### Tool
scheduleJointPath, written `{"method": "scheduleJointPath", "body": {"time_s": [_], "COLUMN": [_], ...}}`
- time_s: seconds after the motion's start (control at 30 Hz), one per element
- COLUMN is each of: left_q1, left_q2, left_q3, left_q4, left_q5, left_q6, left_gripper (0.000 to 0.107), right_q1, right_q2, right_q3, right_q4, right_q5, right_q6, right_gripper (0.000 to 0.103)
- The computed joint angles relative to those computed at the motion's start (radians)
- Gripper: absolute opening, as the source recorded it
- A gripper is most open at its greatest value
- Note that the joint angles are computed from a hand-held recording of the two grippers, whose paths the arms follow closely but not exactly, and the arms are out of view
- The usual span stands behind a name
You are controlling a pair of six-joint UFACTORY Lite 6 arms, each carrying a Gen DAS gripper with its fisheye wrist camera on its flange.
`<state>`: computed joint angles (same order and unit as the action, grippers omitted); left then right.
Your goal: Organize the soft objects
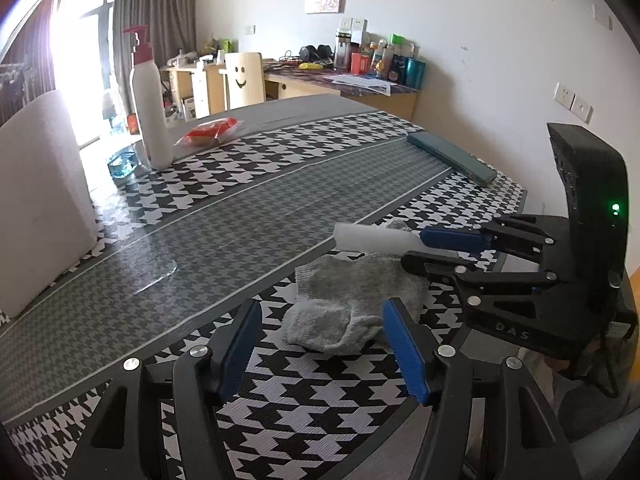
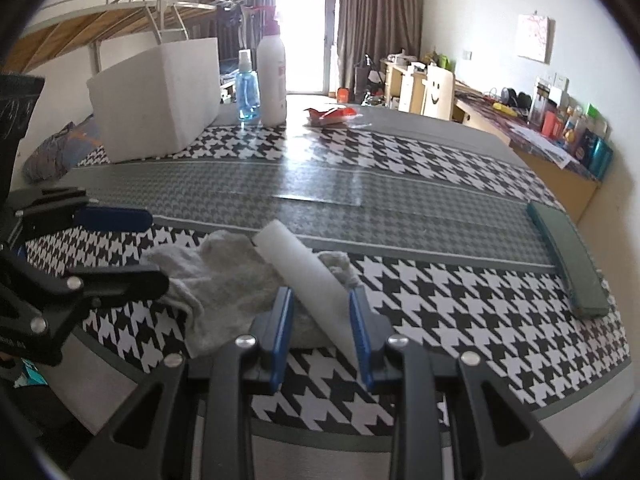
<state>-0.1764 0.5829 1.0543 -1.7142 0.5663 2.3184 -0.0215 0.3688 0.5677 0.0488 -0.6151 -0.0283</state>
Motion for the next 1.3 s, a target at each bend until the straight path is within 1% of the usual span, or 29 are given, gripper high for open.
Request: {"method": "scheduleJointPath", "body": {"time_s": [0.1,0.13,0.17,0.2,0.3,0.4,0.5,0.6,0.7,0.8,0.97,1.03,1.07,1.1,1.13,1.17,1.2,1.23,1.27,1.3], "left_q1": [-0.014,-0.019,-0.025,-0.034,-0.054,-0.078,-0.105,-0.132,-0.164,-0.187,-0.232,-0.25,-0.255,-0.259,-0.26,-0.261,-0.263,-0.271,-0.275,-0.274], "left_q2": [0.003,0.007,0.012,0.016,0.024,0.031,0.039,0.052,0.06,0.068,0.091,0.094,0.097,0.099,0.101,0.109,0.113,0.115,0.118,0.12], "left_q3": [0.003,0.007,0.012,0.018,0.027,0.033,0.037,0.045,0.047,0.049,0.064,0.063,0.065,0.067,0.072,0.086,0.094,0.098,0.105,0.109], "left_q4": [0.003,0.002,0.003,0.003,-0.015,-0.035,-0.082,-0.098,-0.154,-0.182,-0.277,-0.355,-0.375,-0.376,-0.349,-0.29,-0.273,-0.298,-0.288,-0.27], "left_q5": [-0.008,-0.01,-0.013,-0.02,-0.028,-0.033,-0.058,-0.071,-0.098,-0.113,-0.163,-0.181,-0.181,-0.182,-0.178,-0.17,-0.171,-0.179,-0.181,-0.179], "left_q6": [-0.003,-0.005,-0.013,-0.02,-0.019,-0.011,0.028,0.041,0.081,0.109,0.186,0.259,0.277,0.275,0.249,0.191,0.168,0.181,0.166,0.148], "left_gripper": [0.065,0.065,0.065,0.065,0.065,0.065,0.065,0.065,0.065,0.065,0.065,0.064,0.062,0.055,0.041,0.036,0.03,0.026,0.022,0.015], "right_q1": [0.002,-0.006,-0.02,-0.031,-0.097,-0.131,-0.175,-0.203,-0.224,-0.28,-0.305,-0.319,-0.326,-0.333,-0.338,-0.351,-0.36,-0.368,-0.368,-0.371], "right_q2": [0.028,0.027,0.019,0.012,-0.025,-0.057,-0.086,-0.101,-0.101,-0.09,-0.05,-0.044,-0.044,-0.044,-0.042,-0.041,-0.04,-0.037,-0.039,-0.039], "right_q3": [0.016,0.018,0.017,0.017,-0.011,-0.034,-0.057,-0.071,-0.077,-0.079,-0.067,-0.072,-0.077,-0.081,-0.081,-0.082,-0.082,-0.082,-0.083,-0.083], "right_q4": [0.036,0.017,-0.016,-0.04,-0.225,-0.303,-0.424,-0.471,-0.502,-0.603,-0.618,-0.632,-0.637,-0.641,-0.643,-0.659,-0.672,-0.678,-0.67,-0.667], "right_q5": [-0.015,-0.011,-0.005,0.003,-0.013,-0.031,-0.063,-0.084,-0.103,-0.142,-0.143,-0.157,-0.163,-0.167,-0.168,-0.172,-0.175,-0.178,-0.174,-0.172], "right_q6": [-0.044,-0.03,0.003,0.028,0.189,0.272,0.393,0.446,0.476,0.569,0.587,0.594,0.596,0.599,0.603,0.61,0.617,0.617,0.613,0.608], "right_gripper": [0.033,0.032,0.024,0.02,0.013,0.013,0.012,0.012,0.012,0.012,0.012,0.013,0.013,0.013,0.013,0.013,0.013,0.013,0.015,0.018]}}
